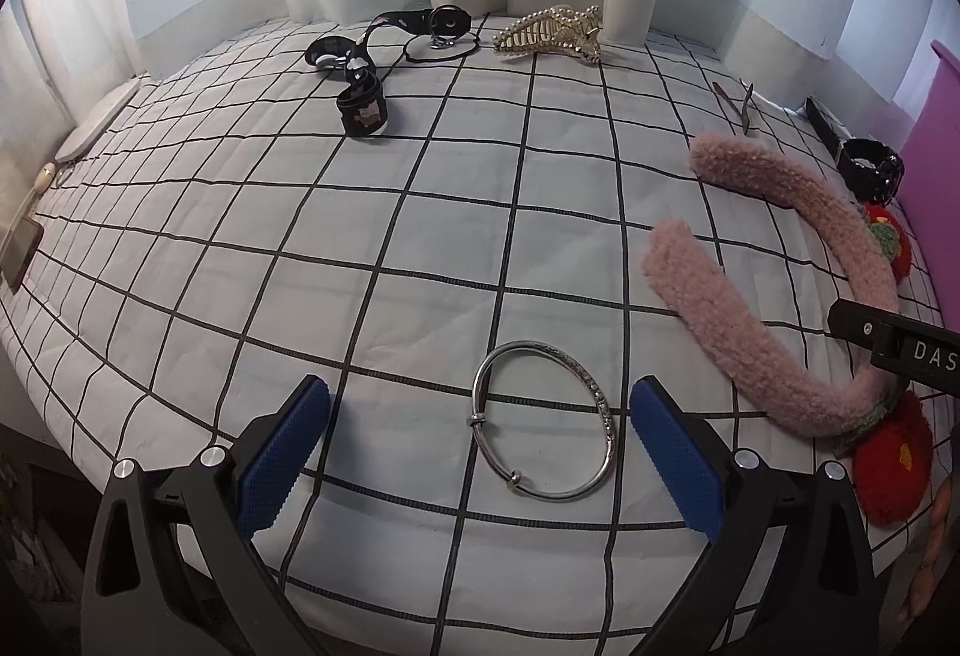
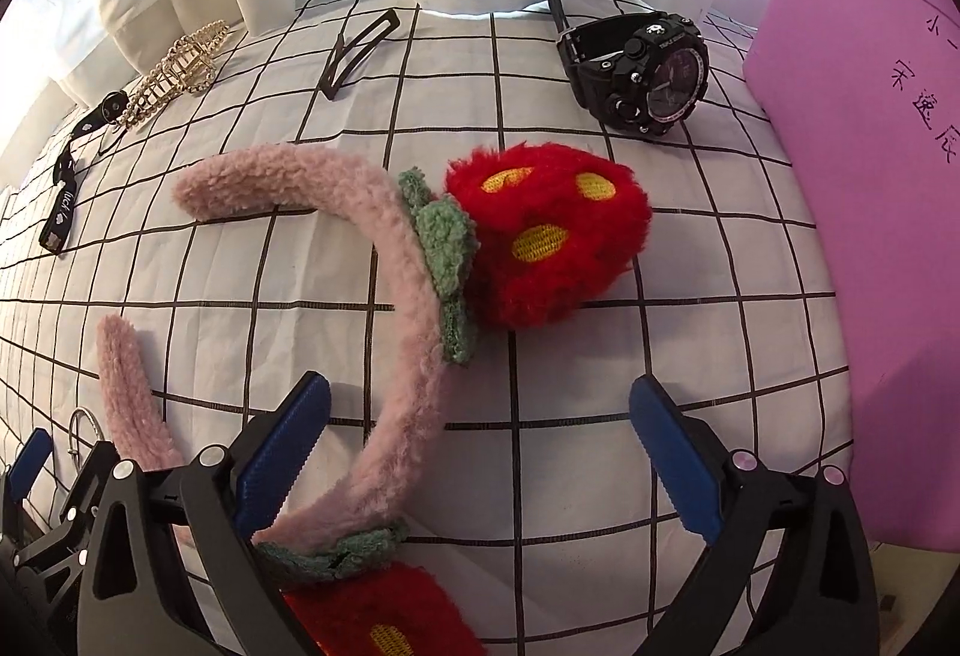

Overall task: Organize jewelry
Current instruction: 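Grasp the silver bangle with the left gripper while the right grasps the pink headband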

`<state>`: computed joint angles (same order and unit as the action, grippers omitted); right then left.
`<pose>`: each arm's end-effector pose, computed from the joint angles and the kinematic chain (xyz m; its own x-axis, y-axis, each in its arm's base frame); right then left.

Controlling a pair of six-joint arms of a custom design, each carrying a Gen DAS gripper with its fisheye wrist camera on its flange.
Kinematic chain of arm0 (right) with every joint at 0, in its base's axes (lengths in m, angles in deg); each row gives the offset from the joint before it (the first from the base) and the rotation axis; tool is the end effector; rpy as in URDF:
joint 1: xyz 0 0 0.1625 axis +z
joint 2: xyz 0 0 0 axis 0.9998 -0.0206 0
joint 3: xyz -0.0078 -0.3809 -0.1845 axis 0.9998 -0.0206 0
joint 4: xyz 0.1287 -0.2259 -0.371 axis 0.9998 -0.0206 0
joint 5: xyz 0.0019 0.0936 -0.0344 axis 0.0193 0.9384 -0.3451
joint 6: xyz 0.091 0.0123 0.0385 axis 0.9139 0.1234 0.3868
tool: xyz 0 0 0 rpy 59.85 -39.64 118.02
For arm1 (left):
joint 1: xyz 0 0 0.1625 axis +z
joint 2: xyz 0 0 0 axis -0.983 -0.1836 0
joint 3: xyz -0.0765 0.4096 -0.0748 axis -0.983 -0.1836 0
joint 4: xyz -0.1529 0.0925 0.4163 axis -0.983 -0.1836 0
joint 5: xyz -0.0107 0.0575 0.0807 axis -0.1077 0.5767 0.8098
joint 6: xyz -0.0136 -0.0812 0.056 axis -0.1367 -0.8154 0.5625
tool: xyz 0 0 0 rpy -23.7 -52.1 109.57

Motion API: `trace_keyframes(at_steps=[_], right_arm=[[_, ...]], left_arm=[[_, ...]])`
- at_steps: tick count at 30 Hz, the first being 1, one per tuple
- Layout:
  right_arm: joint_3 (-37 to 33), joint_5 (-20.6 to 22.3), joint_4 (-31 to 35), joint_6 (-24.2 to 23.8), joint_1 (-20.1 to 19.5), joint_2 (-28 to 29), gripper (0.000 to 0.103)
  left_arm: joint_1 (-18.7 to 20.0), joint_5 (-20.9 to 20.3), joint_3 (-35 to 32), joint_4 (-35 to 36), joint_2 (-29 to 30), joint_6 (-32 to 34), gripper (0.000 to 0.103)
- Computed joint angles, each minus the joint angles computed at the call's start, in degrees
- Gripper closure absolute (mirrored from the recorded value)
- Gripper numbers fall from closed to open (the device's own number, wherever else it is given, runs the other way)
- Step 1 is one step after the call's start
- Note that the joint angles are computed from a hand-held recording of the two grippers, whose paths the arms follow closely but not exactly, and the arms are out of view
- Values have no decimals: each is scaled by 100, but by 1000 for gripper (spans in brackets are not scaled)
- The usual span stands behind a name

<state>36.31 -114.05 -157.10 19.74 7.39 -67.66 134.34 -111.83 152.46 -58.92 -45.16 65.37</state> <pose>0.1471 -0.8072 0.2338 -0.6894 0.2148 0.6918 -0.1496 0.8922 -0.4261 -0.2950 -0.7878 0.1162 -0.7077 0.0134 -0.7064 0.3623 0.8652 -0.3465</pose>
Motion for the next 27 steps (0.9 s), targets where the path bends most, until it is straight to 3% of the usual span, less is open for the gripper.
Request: trace_keyframes(at_steps=[3,6,9,12,15,17,20,27], right_arm=[[46,60,-68,-81,-6,-26,9],[92,85,-156,-127,-12,-41,10],[139,117,-168,-136,-17,-71,10],[349,164,-398,-321,9,-171,16],[409,206,-666,-609,83,-136,44],[399,178,-739,-748,127,-97,86],[452,330,-805,-780,105,-138,92],[637,635,-997,-771,58,-317,93]], left_arm=[[-3,-37,-50,128,2,-37,10],[-42,-75,25,15,-27,117,22],[-89,-84,132,-164,-50,278,35],[-134,-178,265,-410,-89,580,56],[-133,-208,257,-415,-88,618,58],[-114,-291,222,-352,-100,611,59],[-89,-414,172,-235,-125,584,59],[-79,-420,149,-7,-223,403,59]])
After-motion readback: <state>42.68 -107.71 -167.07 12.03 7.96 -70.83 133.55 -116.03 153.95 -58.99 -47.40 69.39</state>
